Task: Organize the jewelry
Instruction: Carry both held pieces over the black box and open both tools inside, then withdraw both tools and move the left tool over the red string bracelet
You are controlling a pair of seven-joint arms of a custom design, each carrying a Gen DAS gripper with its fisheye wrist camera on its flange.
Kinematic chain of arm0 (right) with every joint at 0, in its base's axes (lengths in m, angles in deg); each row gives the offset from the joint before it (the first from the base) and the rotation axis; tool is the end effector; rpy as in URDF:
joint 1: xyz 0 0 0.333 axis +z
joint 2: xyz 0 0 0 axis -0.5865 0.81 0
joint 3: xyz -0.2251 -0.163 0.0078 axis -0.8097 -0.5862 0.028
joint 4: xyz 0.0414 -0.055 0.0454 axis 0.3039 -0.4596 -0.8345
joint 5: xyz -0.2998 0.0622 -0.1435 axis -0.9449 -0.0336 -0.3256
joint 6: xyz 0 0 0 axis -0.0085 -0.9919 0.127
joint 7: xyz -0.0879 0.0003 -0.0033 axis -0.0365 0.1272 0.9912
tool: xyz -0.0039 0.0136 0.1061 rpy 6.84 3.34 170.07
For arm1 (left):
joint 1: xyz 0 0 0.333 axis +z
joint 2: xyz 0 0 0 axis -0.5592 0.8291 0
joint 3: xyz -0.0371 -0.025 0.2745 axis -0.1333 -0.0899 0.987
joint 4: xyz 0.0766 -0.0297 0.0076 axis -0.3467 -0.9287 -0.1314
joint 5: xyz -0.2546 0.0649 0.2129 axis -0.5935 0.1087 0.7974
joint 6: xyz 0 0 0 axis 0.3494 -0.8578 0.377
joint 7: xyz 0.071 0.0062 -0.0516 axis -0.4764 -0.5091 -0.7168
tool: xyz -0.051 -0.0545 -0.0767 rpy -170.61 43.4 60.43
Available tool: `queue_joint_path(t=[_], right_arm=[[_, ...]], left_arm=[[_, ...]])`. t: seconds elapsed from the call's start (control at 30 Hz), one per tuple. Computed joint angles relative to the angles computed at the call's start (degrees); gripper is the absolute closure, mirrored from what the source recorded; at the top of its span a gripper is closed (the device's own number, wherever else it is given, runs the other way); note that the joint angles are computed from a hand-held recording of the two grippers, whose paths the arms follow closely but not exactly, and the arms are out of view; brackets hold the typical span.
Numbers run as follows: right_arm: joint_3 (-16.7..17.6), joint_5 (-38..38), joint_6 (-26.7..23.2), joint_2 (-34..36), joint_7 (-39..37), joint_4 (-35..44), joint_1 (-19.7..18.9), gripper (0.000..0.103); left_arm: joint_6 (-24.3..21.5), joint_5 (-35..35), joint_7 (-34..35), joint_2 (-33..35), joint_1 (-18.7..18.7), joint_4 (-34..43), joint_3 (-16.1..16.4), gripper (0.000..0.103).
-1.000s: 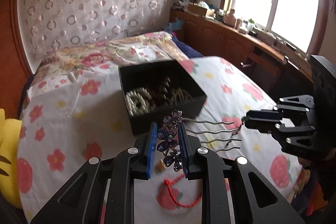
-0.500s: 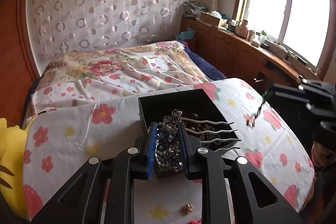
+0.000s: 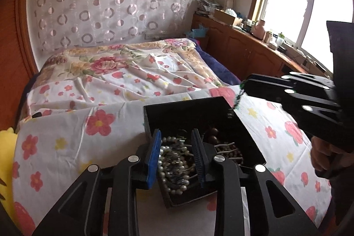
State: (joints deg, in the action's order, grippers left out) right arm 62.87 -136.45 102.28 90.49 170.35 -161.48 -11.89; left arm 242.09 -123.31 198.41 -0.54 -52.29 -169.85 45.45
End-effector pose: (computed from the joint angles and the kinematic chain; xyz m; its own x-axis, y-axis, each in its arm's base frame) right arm 0.4138 0.3249 0.4521 0.4146 -0.9099 -0.0136 -0.5419 -0.2348 -0.8070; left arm 0.4271 -0.1474 0.4231 -0.4813 -0.8660 0.1360 -0.6320 0.2353 -0.7384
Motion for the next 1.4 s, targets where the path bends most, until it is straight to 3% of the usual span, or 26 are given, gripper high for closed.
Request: queue_joint_path(t=[0.1,0.27,0.57,1.0,1.1,1.17,1.4], right_arm=[[-0.22,2.21,0.09,2.32,-2.75,1.42,0.09,0.089],[-1.4,4.78,0.21,4.55,-4.73,2.66,1.46,0.088],[-2.34,1.36,-2.0,3.01,0.33,1.91,2.9,0.081],[3.1,-3.92,-3.1,-6.92,10.91,-8.65,0.27,0.08],[4.89,-5.18,-3.24,-9.49,13.76,-11.38,-0.28,0.07],[5.93,-5.72,-3.28,-10.82,15.26,-12.97,-0.57,0.07],[9.29,-6.04,-5.01,-13.3,19.29,-16.98,-0.24,0.07]], left_arm=[[-0.44,-1.19,0.81,-0.89,0.07,-0.56,0.46,0.068],[0.05,-3.06,2.35,-3.2,-0.05,-2.56,0.86,0.065],[1.44,-4.36,3.62,-6.0,-1.27,-5.26,1.48,0.051],[1.29,-3.97,2.75,-13.1,-3.77,-13.91,2.7,0.043],[0.19,-2.48,1.1,-15.71,-4.07,-17.23,3.03,0.043],[0.09,-0.89,-0.75,-17.68,-4.39,-19.78,2.68,0.043],[0.64,2.61,-5.03,-23.5,-8.4,-27.35,3.56,0.043]])
